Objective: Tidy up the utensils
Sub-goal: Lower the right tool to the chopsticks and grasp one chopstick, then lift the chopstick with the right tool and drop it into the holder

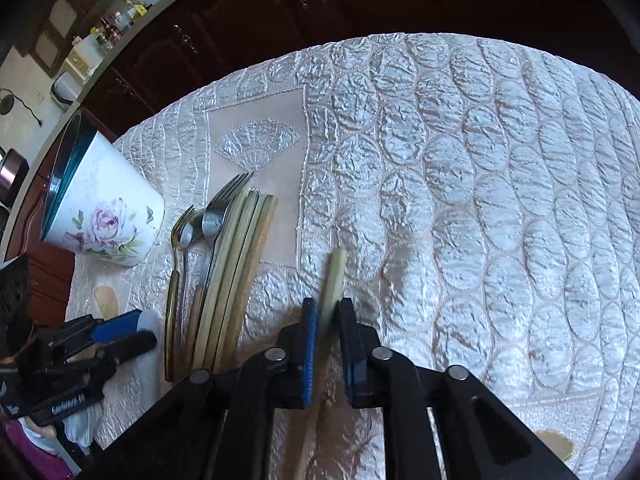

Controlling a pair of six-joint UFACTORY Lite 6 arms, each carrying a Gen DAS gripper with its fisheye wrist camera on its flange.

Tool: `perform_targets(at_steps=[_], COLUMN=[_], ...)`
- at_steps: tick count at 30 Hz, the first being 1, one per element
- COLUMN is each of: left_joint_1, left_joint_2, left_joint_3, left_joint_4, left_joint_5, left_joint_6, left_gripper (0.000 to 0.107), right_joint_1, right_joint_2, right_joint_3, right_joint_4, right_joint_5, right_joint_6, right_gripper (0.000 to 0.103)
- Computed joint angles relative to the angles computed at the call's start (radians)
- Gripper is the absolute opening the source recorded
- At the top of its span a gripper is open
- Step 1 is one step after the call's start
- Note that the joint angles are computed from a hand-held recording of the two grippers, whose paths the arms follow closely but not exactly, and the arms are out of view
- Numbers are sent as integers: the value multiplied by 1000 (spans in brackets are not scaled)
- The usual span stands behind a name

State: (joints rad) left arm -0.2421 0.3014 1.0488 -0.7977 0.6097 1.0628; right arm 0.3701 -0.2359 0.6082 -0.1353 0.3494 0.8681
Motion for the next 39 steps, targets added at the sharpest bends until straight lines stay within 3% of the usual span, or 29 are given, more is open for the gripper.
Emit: perform_targets(at_steps=[2,4,6,9,11,15,17,19,21,25,35,39], left_joint_1=[-22,-30,2,51,70,112,140,170,201,272,439,474], left_joint_2=[-14,-29,-21,-32,-69,-81,-110,-146,-210,-285,-354,-291], left_joint_3=[-14,-31,-17,-5,-16,68,72,39,-26,-34,167,339], left_joint_4=[29,35,18,1,10,154,148,93,-45,-53,-95,-106], left_joint_5=[-27,-46,9,69,85,271,299,289,209,270,471,476], left_joint_6=[0,22,38,35,33,-84,-60,4,95,101,85,40], left_gripper=[32,20,11,5,4,1,1,1,1,1,1,1], right_joint_1=[-33,-62,-71,-69,-48,46,87,134,175,300,420,396], right_joint_2=[109,151,176,113,36,-102,-148,-195,-239,-294,-186,-62], right_joint_3=[81,108,127,116,106,127,131,135,139,174,449,636], right_joint_4=[76,156,156,183,108,-58,-131,-197,-251,-367,-472,-490], right_joint_5=[-43,-74,-76,-50,-21,67,105,149,184,266,348,330], right_joint_6=[-94,-189,-209,-231,-152,43,122,200,269,417,432,382], right_gripper=[15,15,7,6,6,5,5,5,5,5,5,5])
